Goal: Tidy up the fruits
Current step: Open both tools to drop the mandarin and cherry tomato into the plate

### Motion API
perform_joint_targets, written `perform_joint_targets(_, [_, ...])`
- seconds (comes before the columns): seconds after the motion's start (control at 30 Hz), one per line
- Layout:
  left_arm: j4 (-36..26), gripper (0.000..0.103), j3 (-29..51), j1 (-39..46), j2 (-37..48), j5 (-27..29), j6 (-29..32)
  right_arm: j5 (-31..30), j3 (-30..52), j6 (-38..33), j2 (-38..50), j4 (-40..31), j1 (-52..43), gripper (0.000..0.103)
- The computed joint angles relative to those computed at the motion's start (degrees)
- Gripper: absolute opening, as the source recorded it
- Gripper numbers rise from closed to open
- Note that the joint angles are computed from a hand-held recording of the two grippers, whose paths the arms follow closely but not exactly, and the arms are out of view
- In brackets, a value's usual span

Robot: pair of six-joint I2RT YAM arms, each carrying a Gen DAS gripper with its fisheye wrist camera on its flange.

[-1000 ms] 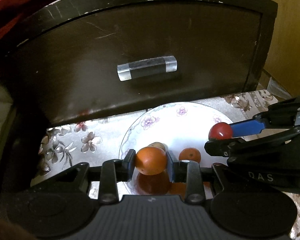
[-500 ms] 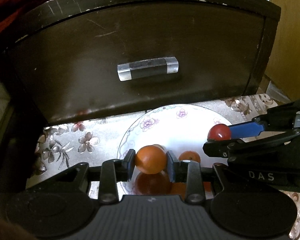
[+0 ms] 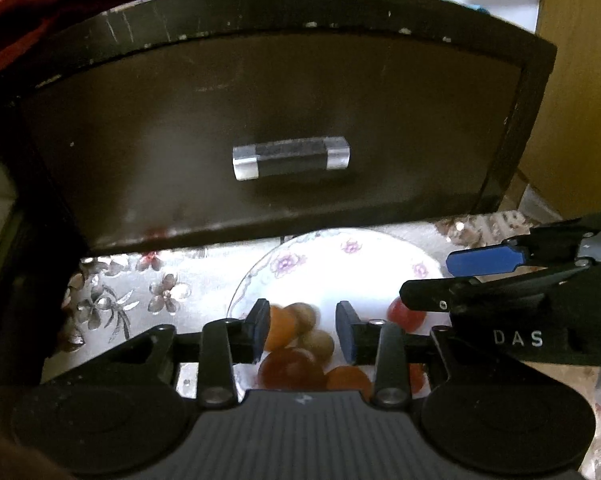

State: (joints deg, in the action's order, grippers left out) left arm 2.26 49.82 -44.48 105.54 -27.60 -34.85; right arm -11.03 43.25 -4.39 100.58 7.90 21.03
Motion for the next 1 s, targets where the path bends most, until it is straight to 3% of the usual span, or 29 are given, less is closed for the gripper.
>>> perform_joint_targets(0.13, [0.53, 0.045, -1.00, -0.66, -2.31, -0.85, -0.09, 0.35, -0.87, 0.96, -1.44, 0.23, -0.89, 0.048])
perform_joint_targets(0.37, [-1.57, 0.046, -2.89, -2.69, -6.87, -4.29, -2.69, 0.44, -3.28, 1.83, -5.53, -0.97, -1.10, 0.048])
perform_joint_targets(0.73, [-13.72, 0.077, -3.30, -10.27, -7.76, -14.19, -13.77, 3.40, -11.19, 5.13, -16.82, -3.73, 0.93, 0.055])
perform_joint_targets(0.9, [-22.70, 0.097, -3.90, -15.15, -8.92, -18.27, -24.12, 5.21, -16.37, 6.28, -23.40, -4.45, 2.51, 0.057])
perform_joint_targets(1.0, [-29.29, 0.102, -2.93, -18.46, -8.53, -20.05, -30.20, 5.35, -19.57, 7.15, -27.92, -5.62, 3.61, 0.060])
